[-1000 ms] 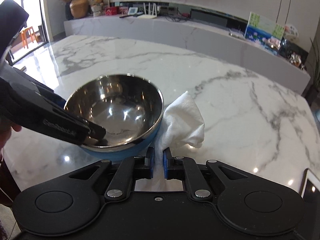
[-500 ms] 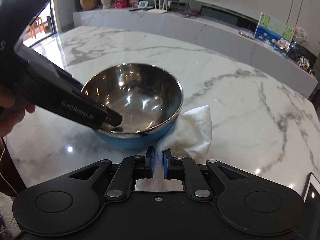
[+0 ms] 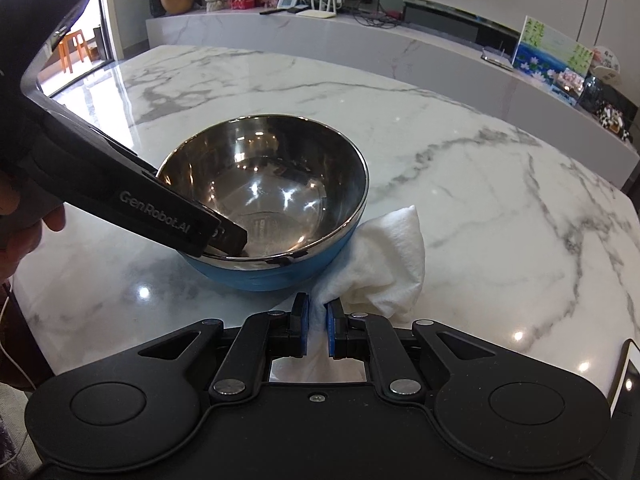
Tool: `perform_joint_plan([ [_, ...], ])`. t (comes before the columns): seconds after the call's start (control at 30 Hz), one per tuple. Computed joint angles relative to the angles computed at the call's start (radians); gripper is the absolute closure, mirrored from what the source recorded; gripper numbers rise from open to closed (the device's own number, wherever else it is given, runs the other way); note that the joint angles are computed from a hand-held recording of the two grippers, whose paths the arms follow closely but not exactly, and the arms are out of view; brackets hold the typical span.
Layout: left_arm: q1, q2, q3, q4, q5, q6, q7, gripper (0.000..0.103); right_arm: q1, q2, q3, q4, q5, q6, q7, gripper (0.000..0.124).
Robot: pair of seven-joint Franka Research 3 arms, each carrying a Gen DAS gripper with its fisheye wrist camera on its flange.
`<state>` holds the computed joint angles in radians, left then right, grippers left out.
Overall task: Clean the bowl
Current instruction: 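Wipe the blue outer wall with the tissue while the left gripper holds the rim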
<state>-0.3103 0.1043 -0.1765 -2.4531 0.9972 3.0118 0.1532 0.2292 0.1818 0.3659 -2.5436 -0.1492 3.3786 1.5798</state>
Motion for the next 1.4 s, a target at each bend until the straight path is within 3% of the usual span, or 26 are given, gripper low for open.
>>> perform_joint_plan([
  [0.13, 0.002, 0.002, 0.001, 0.0, -0.002, 0.006, 0.004, 0.057, -0.192, 0.005, 0.158, 0.0, -0.155, -0.011, 0.103, 0.116],
  [0.27, 0.004, 0.007, -0.005, -0.007, -0.063, 0.013, 0.026, 0.048, -0.34, 0.021, 0.288, 0.008, -0.272, -0.029, 0.168, 0.116],
  [0.4, 0.005, 0.003, -0.01, -0.019, -0.124, 0.021, 0.064, 0.046, -0.379, 0.026, 0.326, 0.011, -0.286, -0.039, 0.172, 0.116],
  [0.5, 0.027, -0.003, -0.032, -0.044, -0.253, 0.048, 0.167, 0.047, -0.389, 0.025, 0.337, 0.009, -0.279, -0.04, 0.166, 0.116],
  [0.6, 0.01, -0.007, -0.01, -0.047, -0.258, 0.048, 0.166, 0.055, -0.386, 0.022, 0.336, 0.007, -0.271, -0.041, 0.159, 0.116],
  [0.73, 0.003, -0.015, 0.008, -0.047, -0.216, 0.044, 0.137, 0.065, -0.31, 0.003, 0.269, -0.001, -0.224, -0.037, 0.137, 0.116],
  [0.83, 0.009, -0.02, 0.003, -0.048, -0.217, 0.034, 0.15, 0.068, -0.182, -0.019, 0.151, -0.015, -0.156, -0.007, 0.108, 0.116],
  [0.93, 0.011, -0.025, -0.002, -0.047, -0.207, 0.02, 0.156, 0.07, -0.002, -0.036, -0.01, -0.03, -0.032, 0.039, 0.035, 0.116],
  [1.0, 0.013, -0.03, -0.005, -0.044, -0.193, 0.007, 0.166, 0.071, 0.067, -0.041, -0.072, -0.036, 0.027, 0.069, 0.0, 0.116],
  [1.23, 0.026, -0.035, -0.026, -0.042, -0.216, -0.011, 0.253, 0.073, 0.086, -0.037, -0.109, -0.037, -0.004, 0.091, 0.026, 0.116],
  [1.4, 0.019, -0.032, -0.019, -0.034, -0.176, -0.017, 0.231, 0.073, 0.017, -0.019, -0.061, -0.016, -0.122, 0.056, 0.098, 0.116],
])
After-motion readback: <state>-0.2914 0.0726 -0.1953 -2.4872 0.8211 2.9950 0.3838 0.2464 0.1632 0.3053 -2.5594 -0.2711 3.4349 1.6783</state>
